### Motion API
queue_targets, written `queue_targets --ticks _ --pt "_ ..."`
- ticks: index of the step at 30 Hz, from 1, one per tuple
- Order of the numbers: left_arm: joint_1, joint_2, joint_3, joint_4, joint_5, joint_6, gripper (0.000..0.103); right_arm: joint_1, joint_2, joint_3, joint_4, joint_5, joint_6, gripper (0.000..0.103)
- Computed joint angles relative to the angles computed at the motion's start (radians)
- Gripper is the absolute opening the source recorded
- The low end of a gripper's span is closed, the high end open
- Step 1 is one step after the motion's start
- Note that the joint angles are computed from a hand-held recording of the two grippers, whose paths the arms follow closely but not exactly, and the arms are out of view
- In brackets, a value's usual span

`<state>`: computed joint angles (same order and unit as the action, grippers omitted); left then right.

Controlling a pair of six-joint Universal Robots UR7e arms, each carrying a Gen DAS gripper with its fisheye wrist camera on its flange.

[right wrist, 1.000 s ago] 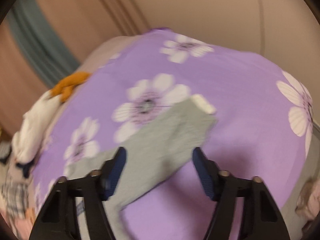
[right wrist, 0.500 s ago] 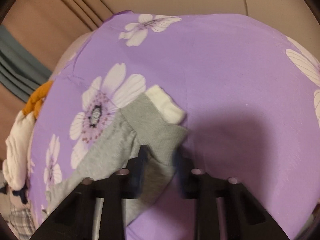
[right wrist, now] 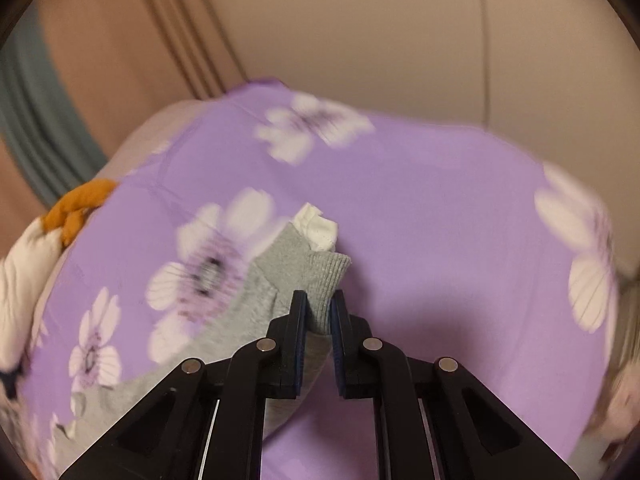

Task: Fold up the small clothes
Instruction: 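Lift the sleeve with the right tool, fold it across the shirt front, release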

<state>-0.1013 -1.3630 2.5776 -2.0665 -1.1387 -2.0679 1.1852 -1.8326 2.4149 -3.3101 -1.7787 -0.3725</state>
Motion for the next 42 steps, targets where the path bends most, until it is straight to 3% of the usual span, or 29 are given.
queue_targets --ticks 8,15,21,28,35,39,42 --pt "-0.062 -0.098 -0.068 0.291 0.068 -0.135 0.069 0.292 0.004 0.028 -0.057 -0.060 -0.168 0.012" --pt "-0.088 -0.139 -0.094 0.420 0.095 -0.183 0.070 0.454 0.061 0.073 0.011 -0.061 -0.251 0.012" --pt "-0.092 -0.159 -0.095 0.445 0.108 -0.194 0.070 0.522 0.166 0.110 -0.004 -0.110 -0.316 0.012" --pt "-0.085 -0.174 -0.099 0.451 0.143 -0.183 0.070 0.557 0.227 0.144 0.055 -0.129 -0.323 0.012" --pt "-0.055 -0.191 -0.100 0.429 0.173 -0.153 0.071 0.560 0.338 0.174 0.083 -0.168 -0.331 0.012" --pt "-0.046 -0.194 -0.114 0.434 0.208 -0.143 0.077 0.547 0.341 0.175 0.157 -0.152 -0.323 0.012" --pt "-0.030 -0.191 -0.129 0.423 0.238 -0.113 0.081 0.547 0.334 0.178 0.194 -0.148 -0.309 0.020"
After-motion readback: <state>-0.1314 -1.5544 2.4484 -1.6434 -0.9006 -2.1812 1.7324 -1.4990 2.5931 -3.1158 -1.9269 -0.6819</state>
